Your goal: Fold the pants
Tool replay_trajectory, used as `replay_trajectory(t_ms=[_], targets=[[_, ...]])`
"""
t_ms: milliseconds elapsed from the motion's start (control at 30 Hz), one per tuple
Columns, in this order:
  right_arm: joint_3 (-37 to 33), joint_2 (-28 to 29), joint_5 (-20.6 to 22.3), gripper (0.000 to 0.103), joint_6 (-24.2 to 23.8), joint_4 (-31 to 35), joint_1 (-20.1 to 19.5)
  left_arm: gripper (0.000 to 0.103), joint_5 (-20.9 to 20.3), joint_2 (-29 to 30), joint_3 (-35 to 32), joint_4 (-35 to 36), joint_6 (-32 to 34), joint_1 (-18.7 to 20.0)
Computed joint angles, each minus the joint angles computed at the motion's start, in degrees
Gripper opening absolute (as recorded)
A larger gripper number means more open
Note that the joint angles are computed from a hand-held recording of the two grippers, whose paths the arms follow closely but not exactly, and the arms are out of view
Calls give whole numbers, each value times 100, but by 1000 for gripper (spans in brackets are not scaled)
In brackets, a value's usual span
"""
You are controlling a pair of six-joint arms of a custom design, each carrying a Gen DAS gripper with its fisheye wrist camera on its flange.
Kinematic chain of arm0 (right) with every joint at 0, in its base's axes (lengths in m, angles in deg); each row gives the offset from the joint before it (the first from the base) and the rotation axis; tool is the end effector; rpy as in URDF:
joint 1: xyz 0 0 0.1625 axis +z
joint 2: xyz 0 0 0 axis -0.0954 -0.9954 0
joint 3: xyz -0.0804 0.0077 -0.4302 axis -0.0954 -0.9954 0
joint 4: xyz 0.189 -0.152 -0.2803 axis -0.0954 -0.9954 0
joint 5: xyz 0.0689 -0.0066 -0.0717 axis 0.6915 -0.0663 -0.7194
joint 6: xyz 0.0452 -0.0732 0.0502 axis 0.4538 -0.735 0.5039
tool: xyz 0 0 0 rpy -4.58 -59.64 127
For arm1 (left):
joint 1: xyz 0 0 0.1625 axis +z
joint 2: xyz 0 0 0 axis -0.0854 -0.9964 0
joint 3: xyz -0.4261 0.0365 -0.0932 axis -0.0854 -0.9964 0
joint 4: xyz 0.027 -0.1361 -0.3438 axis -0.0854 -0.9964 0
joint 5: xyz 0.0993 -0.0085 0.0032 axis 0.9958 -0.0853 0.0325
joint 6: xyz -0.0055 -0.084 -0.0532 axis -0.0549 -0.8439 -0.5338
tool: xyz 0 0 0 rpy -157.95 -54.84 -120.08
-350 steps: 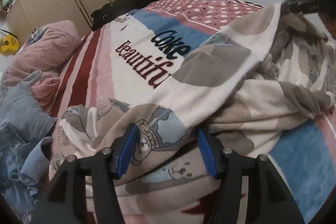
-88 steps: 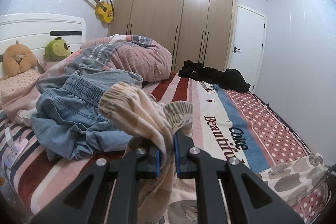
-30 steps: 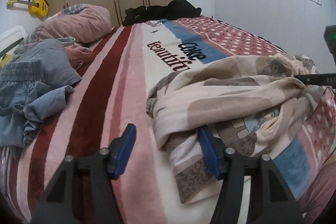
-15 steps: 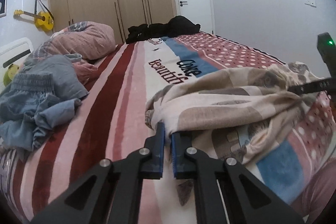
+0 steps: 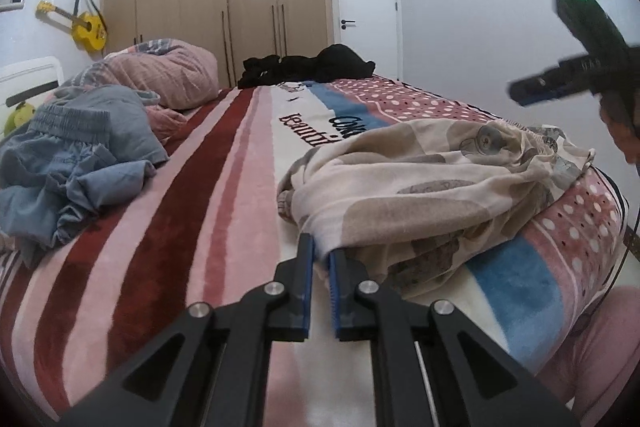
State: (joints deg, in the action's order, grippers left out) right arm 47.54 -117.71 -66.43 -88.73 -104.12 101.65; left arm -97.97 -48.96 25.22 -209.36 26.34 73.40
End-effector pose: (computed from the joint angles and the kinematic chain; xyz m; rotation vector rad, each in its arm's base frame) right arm 0.1664 -0.6595 0.1428 0.5930 -2.4392 0.7959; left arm -0.0530 -0.6104 0.1146 0.9931 2.1965 -1.0580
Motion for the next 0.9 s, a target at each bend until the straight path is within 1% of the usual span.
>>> replay_trajectory(t_ms=[33,67,100,133,167,233,267,333,433,467,500,533,567,600,667,733,767,833,867,900], targets=[[-168,82,89,57,-62,309,58,13,-93,-46,-28,109,87,29],[-415,232,129,57,-157,682,140,26,-179,-85,-63,202,177,54],[-587,371,100,57,-251,874,196,45,-303,-148,-156,435,292,86],[-764,510,42,57,-353,1058,249,54,-381,-207,-237,734,347,109],[-979,695,-47,57,-493,1247,304,61,-482,-259,-365,1115,412,140],[-1278,956,-169,57,-699,1521,353,61,-623,-245,-688,1633,588,193],[-1397,1059,-222,57,-745,1607,368,61,-600,-205,-829,1788,667,197],[-1530,1141,-120,57,-654,1723,325,61,-578,-104,-1059,2006,912,189],[-1728,1173,76,57,-418,1953,244,59,-795,-115,-1283,2650,1040,217],[-1816,1190,78,57,-385,2041,230,48,-945,-161,-1332,2893,992,249],[-1874,1204,77,57,-368,2090,218,33,-1092,-222,-1386,3204,903,293],[-1960,1217,84,57,-337,2175,208,27,-1186,-283,-1433,3507,781,322],[-2083,1244,110,57,-299,2287,192,19,-1191,-327,-1407,3592,707,329],[-2204,1271,127,57,-238,2406,193,17,-1161,-348,-1342,3538,703,321],[-2563,1419,54,57,-179,2624,222,16,-1001,-417,-1062,3211,818,254],[-2937,1632,-131,58,-400,2750,283,14,-938,-498,-782,2922,956,198],[-3181,1779,-227,59,-600,2896,315,13,-913,-531,-681,2821,971,178],[-3523,1988,-294,66,-886,3232,344,13,-768,-527,-535,2561,988,127],[-3703,2074,-212,67,-1001,3524,341,13,-662,-496,-471,2375,1065,99],[-3874,2134,-20,67,-1055,3901,325,13,-527,-452,-384,2103,1195,61]])
